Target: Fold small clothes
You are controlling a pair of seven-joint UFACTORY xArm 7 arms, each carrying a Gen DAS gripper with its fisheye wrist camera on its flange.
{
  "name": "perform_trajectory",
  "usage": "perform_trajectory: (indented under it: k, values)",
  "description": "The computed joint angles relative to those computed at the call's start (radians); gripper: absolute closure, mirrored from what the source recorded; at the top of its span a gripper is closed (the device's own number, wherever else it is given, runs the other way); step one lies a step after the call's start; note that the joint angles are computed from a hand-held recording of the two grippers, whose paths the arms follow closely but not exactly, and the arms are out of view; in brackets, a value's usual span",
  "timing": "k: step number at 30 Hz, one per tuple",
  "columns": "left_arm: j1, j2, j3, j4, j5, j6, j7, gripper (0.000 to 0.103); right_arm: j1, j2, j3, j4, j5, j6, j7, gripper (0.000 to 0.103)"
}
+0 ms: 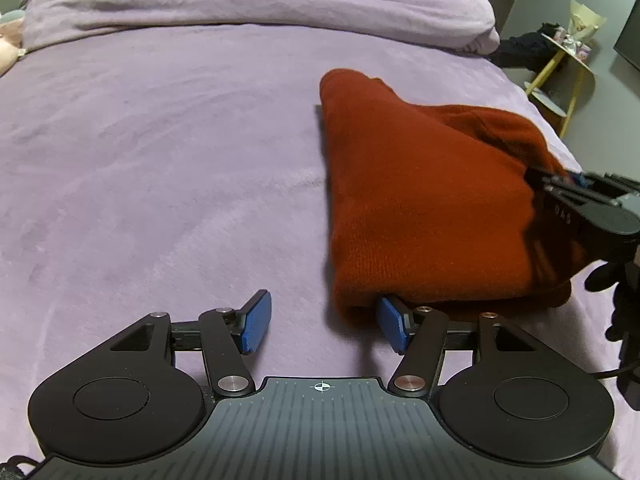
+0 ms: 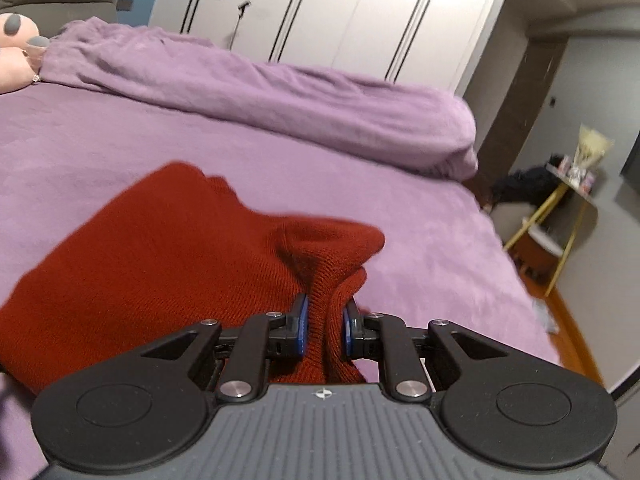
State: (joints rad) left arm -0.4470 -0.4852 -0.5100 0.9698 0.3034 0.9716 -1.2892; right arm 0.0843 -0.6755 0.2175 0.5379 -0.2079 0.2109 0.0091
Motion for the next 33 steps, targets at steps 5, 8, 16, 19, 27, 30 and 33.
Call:
perform_trajectory:
  k: [5,8,16,19,27,30,33]
  values:
    - [-0.010,0.004,0.010,0.000,-0.015,0.011,0.010,0.040,0.042,0.016,-0.072,-0.016,0.063,0.021,-0.005,0.082]
    - [-0.013,-0.030,0.012,-0.021,-0.023,0.013,0.001,0.040,0.111,-0.052,-0.171,-0.029,0.200,0.079,0.045,0.066]
    - [-0.003,-0.035,0.004,-0.038,-0.044,-0.030,0.011,0.040,0.176,-0.450,-0.391,-0.216,0.542,0.305,0.198,0.062]
    - [0.013,0.011,-0.027,-0.003,0.004,-0.022,0.013,0.040,0.226,-0.503,-0.463,-0.264,0.652,0.288,0.190,0.062]
    - [0.001,0.075,-0.035,0.040,0.100,0.002,-0.055,0.043,0.324,-0.372,-0.490,-0.256,0.791,0.124,0.192,0.078]
    - [-0.009,0.079,-0.016,0.030,0.105,-0.031,-0.070,0.055,0.286,-0.338,-0.432,-0.259,0.779,0.133,0.252,0.085]
    - [-0.011,0.040,0.002,-0.010,0.094,-0.084,-0.100,0.068,0.403,-0.415,-0.553,-0.293,0.874,0.069,0.218,0.090]
